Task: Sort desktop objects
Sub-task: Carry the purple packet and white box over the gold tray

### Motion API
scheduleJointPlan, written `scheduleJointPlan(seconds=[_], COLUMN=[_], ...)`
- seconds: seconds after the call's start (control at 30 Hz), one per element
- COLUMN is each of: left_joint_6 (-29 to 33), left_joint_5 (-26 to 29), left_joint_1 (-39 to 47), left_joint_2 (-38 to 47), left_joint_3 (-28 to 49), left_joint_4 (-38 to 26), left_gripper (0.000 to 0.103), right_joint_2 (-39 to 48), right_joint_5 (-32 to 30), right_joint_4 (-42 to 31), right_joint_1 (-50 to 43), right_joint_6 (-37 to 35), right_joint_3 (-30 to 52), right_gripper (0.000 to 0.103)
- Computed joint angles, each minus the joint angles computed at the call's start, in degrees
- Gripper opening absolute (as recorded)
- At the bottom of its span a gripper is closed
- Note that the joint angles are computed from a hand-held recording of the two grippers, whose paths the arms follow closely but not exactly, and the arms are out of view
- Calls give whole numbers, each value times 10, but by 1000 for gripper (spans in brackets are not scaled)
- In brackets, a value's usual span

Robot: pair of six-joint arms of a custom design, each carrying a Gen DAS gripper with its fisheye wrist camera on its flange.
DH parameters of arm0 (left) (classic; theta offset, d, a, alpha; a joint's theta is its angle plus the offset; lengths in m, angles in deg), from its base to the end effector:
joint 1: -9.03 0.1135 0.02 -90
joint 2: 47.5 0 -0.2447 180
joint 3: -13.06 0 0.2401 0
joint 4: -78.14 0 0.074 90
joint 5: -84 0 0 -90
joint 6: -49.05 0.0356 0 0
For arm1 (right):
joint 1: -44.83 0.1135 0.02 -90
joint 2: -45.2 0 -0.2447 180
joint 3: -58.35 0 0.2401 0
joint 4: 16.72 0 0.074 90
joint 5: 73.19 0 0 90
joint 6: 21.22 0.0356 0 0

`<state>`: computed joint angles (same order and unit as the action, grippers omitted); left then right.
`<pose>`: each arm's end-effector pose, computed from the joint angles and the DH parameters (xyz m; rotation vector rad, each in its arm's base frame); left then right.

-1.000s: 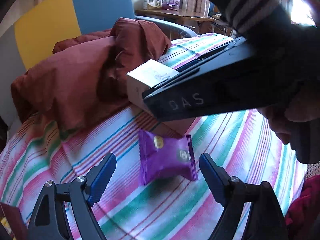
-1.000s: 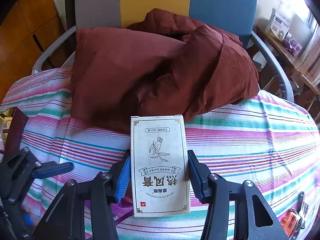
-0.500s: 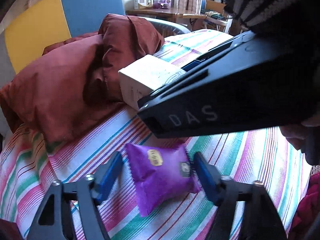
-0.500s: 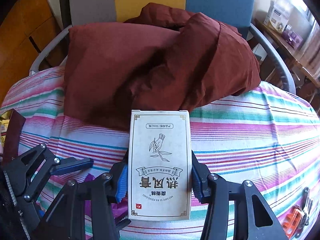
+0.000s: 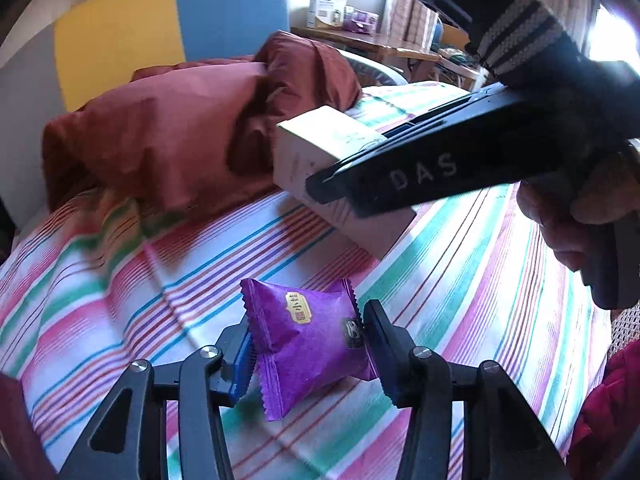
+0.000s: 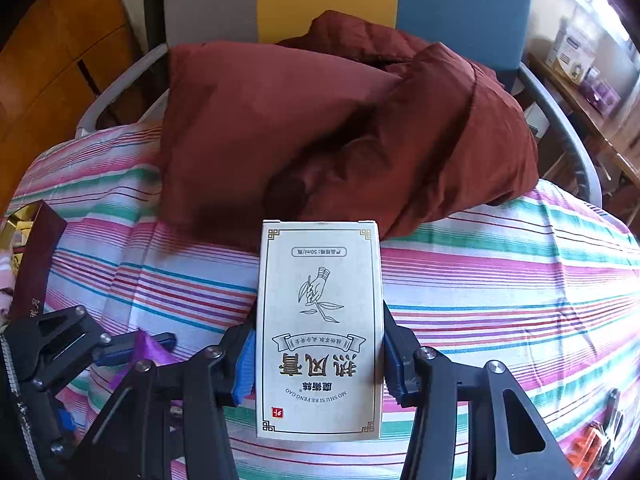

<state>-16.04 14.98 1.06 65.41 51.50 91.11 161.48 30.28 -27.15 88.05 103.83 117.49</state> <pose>0.2267 -0.0446 0.0133 0.8447 2.4349 -0.3752 0.2243 0.1994 0.0308 -0.1288 2.6884 0.0903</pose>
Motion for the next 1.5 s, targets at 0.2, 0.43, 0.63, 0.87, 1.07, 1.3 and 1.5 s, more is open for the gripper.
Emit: scheduleJointPlan(seconds=[0.2,0.43,0.63,0.87,1.07,1.3,1.5], left_joint_6=[25,56,107,243,366,469,541], left_joint_5=[45,76,106,191,242,274,294], left_joint_1=[74,148,240,431,583,713,805], left_joint_2=[-68,-181,-316,-440,-423,-370,-295], left_joint_3=[-30,-102,-129,-94,-31,31,103], left_joint_4=[-42,-74,-165,-377,-498,-564,-617], left_gripper=[51,51,51,51,51,51,51], right_joint_2=[-17,-41,-49,-34,-18,9,51], right_joint_5=[-9,-9,1,14,34,51,60], right_joint_4=[32,37,24,-4,-44,-80,-110], right_joint_1=[5,22,50,100,157,219,266], right_joint_6=[-5,-19,-9,23,57,83,99], right_joint_3=[-18,-16,0,49,113,195,284], right_gripper=[51,51,51,51,51,51,51])
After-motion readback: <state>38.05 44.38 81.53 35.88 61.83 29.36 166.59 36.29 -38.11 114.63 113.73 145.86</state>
